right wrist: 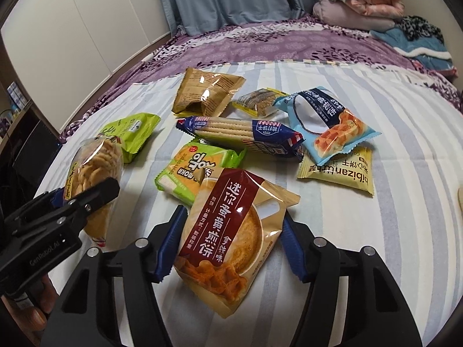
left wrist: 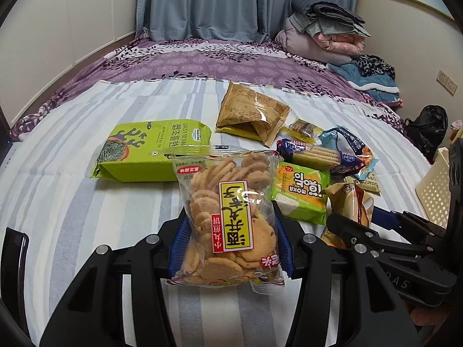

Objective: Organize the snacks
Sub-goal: 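Carry both packs to the cream basket and release them inside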

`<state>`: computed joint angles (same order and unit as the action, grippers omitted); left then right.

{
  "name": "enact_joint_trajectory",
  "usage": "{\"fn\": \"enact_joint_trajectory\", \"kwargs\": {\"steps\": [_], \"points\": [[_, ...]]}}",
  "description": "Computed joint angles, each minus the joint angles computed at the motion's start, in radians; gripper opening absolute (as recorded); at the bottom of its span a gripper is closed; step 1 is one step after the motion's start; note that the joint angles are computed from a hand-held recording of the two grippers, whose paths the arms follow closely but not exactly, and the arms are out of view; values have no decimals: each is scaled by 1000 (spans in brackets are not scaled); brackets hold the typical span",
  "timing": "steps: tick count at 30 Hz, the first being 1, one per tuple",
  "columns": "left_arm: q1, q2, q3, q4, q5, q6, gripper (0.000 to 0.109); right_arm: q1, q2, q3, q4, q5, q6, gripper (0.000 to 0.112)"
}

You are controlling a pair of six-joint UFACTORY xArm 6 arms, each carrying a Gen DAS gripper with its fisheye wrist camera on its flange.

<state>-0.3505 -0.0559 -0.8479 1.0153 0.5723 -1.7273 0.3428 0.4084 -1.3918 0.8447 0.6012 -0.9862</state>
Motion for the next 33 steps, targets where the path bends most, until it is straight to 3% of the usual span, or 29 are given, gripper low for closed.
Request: {"fn": "enact_joint_trajectory", "kwargs": {"steps": [16,33], "points": [[-81,-10,-84,-7,101,75,53,-88,-125,73,179,25,-137,60],[-207,63,-270,-3,220,183,53,-277,-217,71,397,68,-252,60]]}}
